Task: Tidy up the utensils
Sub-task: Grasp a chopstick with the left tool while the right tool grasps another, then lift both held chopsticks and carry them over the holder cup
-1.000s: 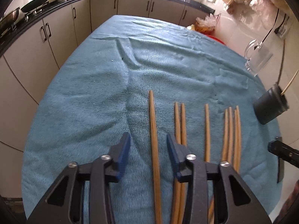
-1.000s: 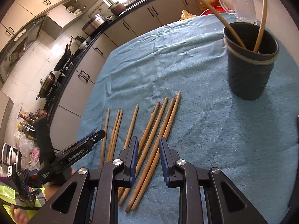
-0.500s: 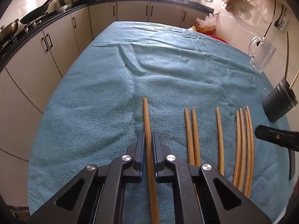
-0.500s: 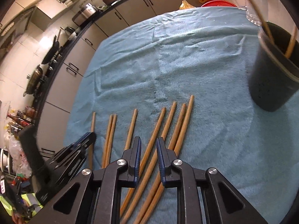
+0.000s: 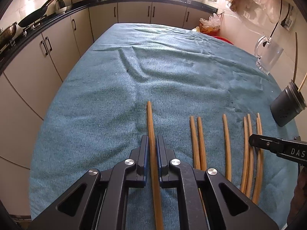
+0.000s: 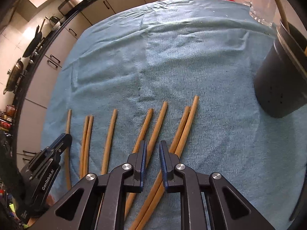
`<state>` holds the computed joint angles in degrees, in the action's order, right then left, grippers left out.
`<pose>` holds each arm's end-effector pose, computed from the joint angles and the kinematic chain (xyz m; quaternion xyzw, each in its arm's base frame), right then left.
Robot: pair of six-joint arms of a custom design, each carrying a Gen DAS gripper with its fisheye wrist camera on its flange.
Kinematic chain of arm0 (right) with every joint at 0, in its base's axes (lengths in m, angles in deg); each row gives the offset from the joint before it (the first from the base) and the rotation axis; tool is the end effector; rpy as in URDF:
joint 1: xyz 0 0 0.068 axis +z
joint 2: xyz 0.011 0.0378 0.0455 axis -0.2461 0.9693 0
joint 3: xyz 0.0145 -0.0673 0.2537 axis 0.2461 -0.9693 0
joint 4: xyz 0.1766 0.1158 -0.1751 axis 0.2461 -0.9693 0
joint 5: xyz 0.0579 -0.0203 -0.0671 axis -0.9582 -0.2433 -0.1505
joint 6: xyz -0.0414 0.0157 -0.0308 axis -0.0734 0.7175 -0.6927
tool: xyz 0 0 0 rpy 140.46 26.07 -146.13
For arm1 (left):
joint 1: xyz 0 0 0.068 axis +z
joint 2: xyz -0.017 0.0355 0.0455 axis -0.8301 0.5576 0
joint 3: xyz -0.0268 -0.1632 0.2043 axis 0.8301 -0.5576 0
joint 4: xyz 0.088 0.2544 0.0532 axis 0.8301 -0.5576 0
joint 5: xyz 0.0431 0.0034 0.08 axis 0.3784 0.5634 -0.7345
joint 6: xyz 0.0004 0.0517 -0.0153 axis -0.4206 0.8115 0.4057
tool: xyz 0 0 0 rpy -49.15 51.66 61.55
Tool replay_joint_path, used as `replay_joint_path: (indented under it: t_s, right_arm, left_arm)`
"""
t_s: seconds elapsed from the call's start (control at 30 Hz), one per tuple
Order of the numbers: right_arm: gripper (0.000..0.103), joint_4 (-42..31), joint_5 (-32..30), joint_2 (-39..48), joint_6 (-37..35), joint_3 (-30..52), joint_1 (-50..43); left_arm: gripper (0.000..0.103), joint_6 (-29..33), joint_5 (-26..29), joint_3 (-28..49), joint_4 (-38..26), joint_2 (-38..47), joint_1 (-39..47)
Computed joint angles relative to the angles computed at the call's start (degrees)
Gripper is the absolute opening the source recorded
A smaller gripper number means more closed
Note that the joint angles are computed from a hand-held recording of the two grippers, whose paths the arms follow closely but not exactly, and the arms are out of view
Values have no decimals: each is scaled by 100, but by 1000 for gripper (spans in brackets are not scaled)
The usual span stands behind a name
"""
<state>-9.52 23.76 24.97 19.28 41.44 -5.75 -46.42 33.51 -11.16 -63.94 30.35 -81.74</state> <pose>0.3884 0.0713 0.1300 -0.1500 0.9616 0.1896 0.1296 0.2512 -0.1071 0.1376 -0.1664 0.9436 0.0124 0.2859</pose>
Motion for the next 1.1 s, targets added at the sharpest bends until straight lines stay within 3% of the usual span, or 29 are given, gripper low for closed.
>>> replay_joint_path:
  t_s: [0.17,0.23,0.3,0.47,0.77,1.1]
  right_arm:
    - [13,252,683,-54,6,-30,423]
    - [9,441,817,-126,-38,-162,502]
    - [8,528,598,-160,-25,-250,419]
    - [7,926,-201,-885,-41,-898,10]
    - [7,1723,-1159,-2992,-400,-2503,-656]
    - [7,1774,-1484,-3998,-399,-3140,-775]
  left_arm:
    - [7,37,-293,282,-131,305,-119]
    - [6,77,-53,63,146,106,-54]
    - [6,47,248,-263,444,-250,60]
    - [6,-183,20,-586,374,-1054,-126]
    - [6,-949,-1744,-245,-698,-2164,-1609]
    - [6,-1275,-2399,104,-1394,-2322,-2294]
